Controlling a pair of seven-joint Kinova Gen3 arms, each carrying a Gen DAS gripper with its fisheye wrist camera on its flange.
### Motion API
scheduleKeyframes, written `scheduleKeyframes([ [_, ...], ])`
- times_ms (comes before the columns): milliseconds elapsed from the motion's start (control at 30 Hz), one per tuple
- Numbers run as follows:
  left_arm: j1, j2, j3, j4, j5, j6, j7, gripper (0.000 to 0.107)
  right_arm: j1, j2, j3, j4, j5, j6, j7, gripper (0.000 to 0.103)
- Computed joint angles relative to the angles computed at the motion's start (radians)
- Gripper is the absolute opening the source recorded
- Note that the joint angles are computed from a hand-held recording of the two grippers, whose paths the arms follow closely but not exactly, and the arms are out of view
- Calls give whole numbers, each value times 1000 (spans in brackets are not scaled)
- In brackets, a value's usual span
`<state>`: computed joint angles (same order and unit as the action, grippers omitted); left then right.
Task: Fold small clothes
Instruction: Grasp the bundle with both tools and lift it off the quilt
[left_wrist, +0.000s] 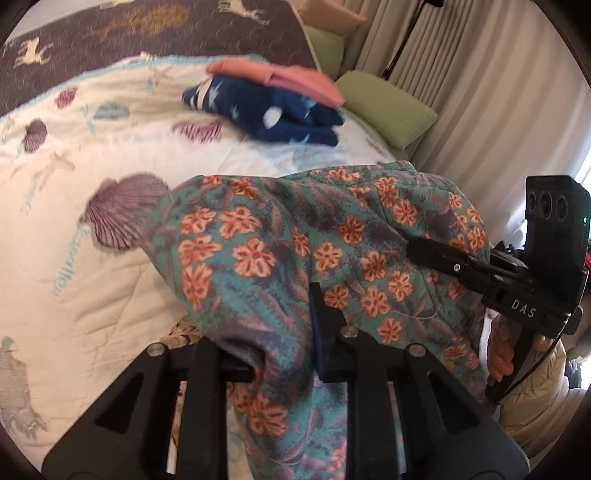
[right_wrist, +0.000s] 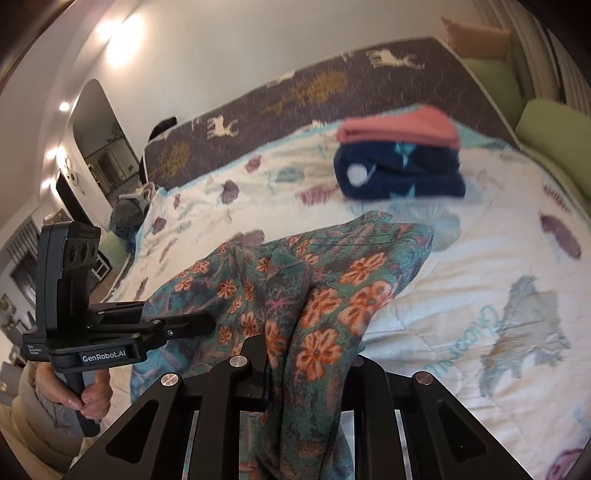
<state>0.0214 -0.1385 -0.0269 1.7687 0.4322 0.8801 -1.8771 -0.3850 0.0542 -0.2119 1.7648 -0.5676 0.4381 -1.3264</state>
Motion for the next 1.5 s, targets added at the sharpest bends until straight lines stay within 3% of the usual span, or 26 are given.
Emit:
scheduleKeyframes([
  [67, 6, -40, 4, -1, -3, 1, 4, 22, 1, -42, -10, 19, 29, -19, -32, 17],
  [200, 29, -111, 23, -10, -44, -1, 46, 20, 124, -131, -143, 58, 46, -50, -60, 16],
  [333, 67, -178, 37, -23, -89, -4, 87, 19, 132, -238, -165, 98, 129, -87, -145, 15],
  [433, 85, -202, 56, -60, -124, 8, 114, 18, 94, -288, -138, 96, 224, -92, -239, 15],
  [600, 112, -176, 123, -247, -263, 97, 203, 18, 134, -349, -142, 36, 252, -49, -260, 14],
  [700, 113, -133, 168, -386, -337, 145, 241, 18, 99, -341, -105, -81, 371, 45, -332, 14],
  [800, 101, -91, 217, -525, -393, 167, 262, 18, 10, -321, -21, -220, 472, 123, -374, 14],
  [933, 105, -22, 273, -710, -478, 215, 320, 18, -50, -284, 17, -405, 604, 212, -432, 14],
  [1033, 135, 55, 306, -849, -564, 263, 365, 18, -2, -229, -48, -544, 726, 271, -486, 14],
  [1100, 160, 116, 336, -941, -644, 297, 394, 18, -22, -178, -54, -637, 808, 315, -520, 14],
  [1167, 205, 180, 344, -1034, -726, 336, 418, 18, -70, -125, -42, -730, 889, 372, -555, 14],
  [1267, 292, 274, 316, -1173, -811, 403, 430, 18, -30, -41, -125, -869, 972, 476, -587, 14],
  [1367, 327, 370, 279, -1312, -813, 467, 398, 18, 0, 50, -170, -986, 994, 538, -601, 14],
  [1433, 335, 430, 255, -1394, -799, 504, 378, 18, 62, 91, -232, -1009, 1003, 534, -610, 14],
  [1500, 316, 493, 237, -1459, -765, 521, 352, 18, 73, 158, -233, -1060, 989, 530, -606, 14],
])
